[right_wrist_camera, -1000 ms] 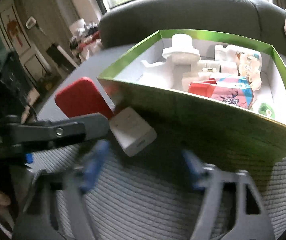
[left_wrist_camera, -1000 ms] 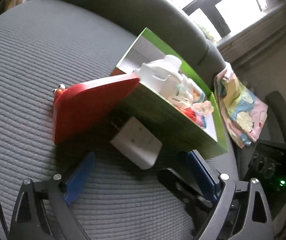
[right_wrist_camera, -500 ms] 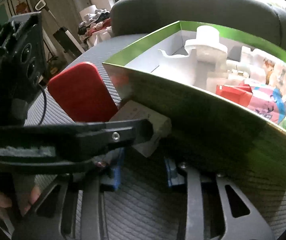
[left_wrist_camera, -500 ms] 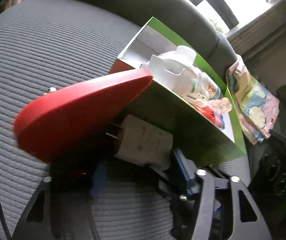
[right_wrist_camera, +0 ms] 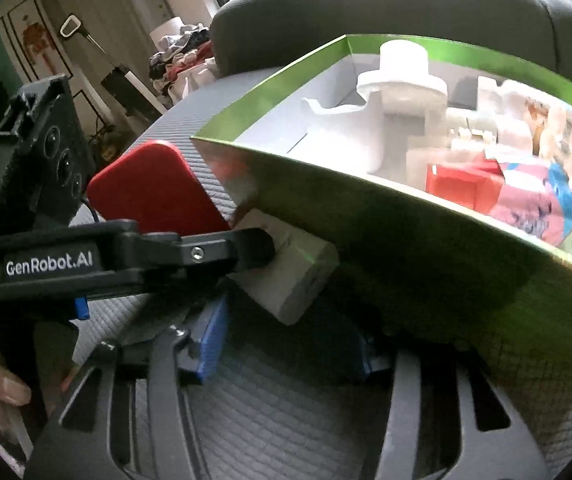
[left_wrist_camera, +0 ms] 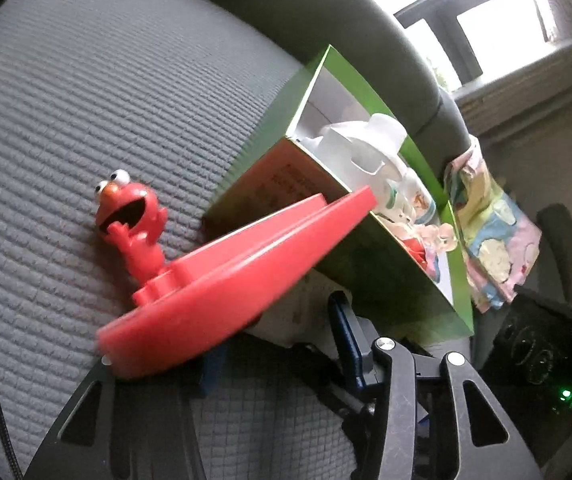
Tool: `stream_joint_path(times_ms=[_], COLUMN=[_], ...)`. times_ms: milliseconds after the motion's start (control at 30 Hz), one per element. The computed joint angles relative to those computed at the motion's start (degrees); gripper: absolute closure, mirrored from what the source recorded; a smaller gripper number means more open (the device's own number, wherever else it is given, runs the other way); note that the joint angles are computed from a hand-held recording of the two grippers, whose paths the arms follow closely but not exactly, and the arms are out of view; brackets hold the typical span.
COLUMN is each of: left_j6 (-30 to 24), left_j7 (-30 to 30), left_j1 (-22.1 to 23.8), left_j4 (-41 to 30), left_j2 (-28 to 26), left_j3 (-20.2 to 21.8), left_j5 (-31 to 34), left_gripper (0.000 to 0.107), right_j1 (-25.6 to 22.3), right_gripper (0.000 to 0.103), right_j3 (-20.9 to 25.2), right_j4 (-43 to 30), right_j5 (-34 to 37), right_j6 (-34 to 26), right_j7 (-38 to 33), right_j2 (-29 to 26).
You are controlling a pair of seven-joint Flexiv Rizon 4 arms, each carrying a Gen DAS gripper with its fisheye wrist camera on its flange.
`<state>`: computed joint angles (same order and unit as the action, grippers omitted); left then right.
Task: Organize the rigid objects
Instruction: 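Lift the charger and carry it over the green box with the left gripper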
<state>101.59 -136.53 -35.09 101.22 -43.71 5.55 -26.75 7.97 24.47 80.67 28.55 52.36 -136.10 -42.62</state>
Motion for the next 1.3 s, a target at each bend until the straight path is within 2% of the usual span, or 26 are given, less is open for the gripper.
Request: stream_joint_path(times_ms=[100, 167, 233, 333, 533, 900, 1033, 1300], left_j6=[-2.5, -2.7, -2.5, -4.4, -4.1, -9.4, -11.9, -19.9], left_j7=[0.3, -0.2, -0.5, -2.0, -4.8, -11.3, -12.5, -10.8], left_j1=[-1.7, -2.4, -2.7, -5.7, -7.7, -20.9, -20.7, -14.9], left_j4=[-1.4, -1.4, -1.0, -2.1, -1.3, -5.0, -8.8, -20.1], left_j2=[-0.5, -0.4, -0.2, -0.6, 0.3, 0.2, -0.3, -1.8], left_j3=[2.5, 3.5, 3.8, 7.5, 9.0, 25.4, 26.7, 23.6], left_j5=[0.1, 0.7, 1.2, 1.0, 2.8, 7.7, 10.8, 16.8], left_gripper=[0.058, 0.058, 0.058, 0.058, 0.058, 0.058, 0.058, 0.058], right_j1=[0.9, 1.9, 1.7, 0.2, -0.4, -4.1, -5.2, -5.0], right_gripper=[0.040, 0.038, 0.040, 0.046, 0.051, 0.051, 0.051, 0.051], right_j3=[0.0, -0.3, 0.0, 1.3, 2.1, 4.6, 4.1, 1.3], right_j4=[-0.5, 0.6, 1.7, 1.4, 4.6, 8.5, 8.2, 3.0], right_j5=[-0.2, -0.6, -1.0, -0.1, 1.0, 6.9, 9.9, 13.1], right_j6=[0.4, 2.5, 4.0, 3.0, 6.5, 8.4, 8.2, 6.8], right_j7=[0.5, 0.5, -0.3, -1.1, -3.8, -10.4, -12.8, -12.6], right_j2=[-0.5, -0.1, 0.3, 0.2, 2.6, 9.0, 10.6, 10.0])
